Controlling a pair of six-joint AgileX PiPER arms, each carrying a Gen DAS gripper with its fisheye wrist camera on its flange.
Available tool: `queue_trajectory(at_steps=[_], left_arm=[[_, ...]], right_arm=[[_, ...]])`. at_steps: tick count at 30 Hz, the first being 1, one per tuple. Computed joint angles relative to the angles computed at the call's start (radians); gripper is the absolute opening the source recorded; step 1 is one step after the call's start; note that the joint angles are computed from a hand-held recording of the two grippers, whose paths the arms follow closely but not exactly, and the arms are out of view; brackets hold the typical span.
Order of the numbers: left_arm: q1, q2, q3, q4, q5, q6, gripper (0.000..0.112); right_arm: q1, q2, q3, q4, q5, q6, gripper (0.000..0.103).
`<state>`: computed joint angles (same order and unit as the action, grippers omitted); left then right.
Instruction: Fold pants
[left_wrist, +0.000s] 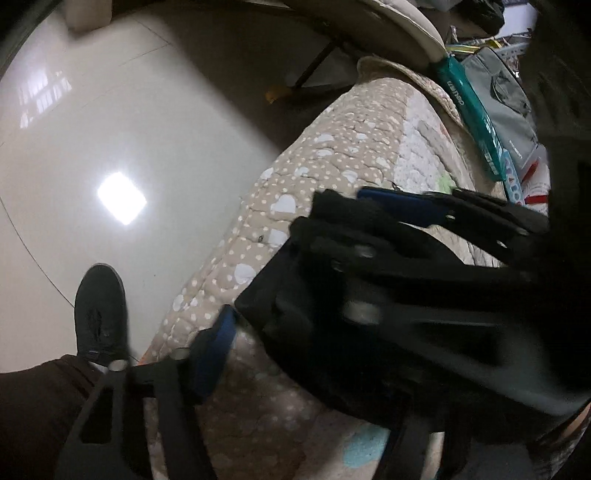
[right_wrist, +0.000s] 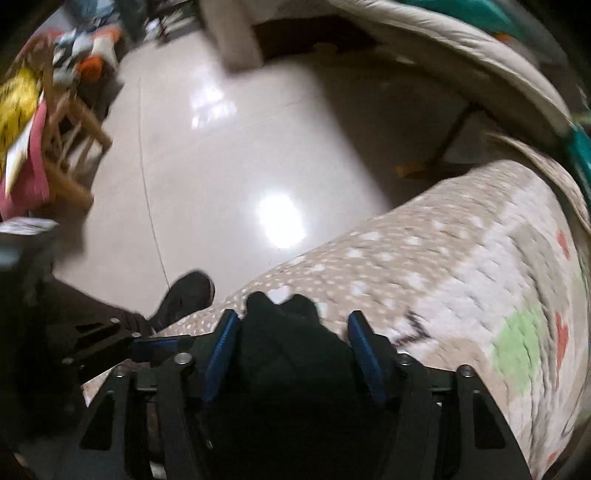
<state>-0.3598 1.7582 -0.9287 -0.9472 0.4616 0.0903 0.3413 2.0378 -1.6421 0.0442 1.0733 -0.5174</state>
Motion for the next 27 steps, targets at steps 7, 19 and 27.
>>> queue_trajectory(at_steps=[7,19,27], left_arm=[[0.001,-0.046,0.001,-0.026,0.015,0.05,0.022],[-0.109,-0.046,-0.11,-0.23,0.045,0.234,0.022],[-0.284,0.152,-0.43,-0.023,0.153,0.123,0.024]], right_arm=[[0.025,-0.029,0.048,-0.063,-0.073,0.067,0.018],[-0.158,-0.327,0.241,0.072,-0.143,0.034,0.016],[-0.609,-0.444,0.403,0.327,-0.132,-0.182,0.017]])
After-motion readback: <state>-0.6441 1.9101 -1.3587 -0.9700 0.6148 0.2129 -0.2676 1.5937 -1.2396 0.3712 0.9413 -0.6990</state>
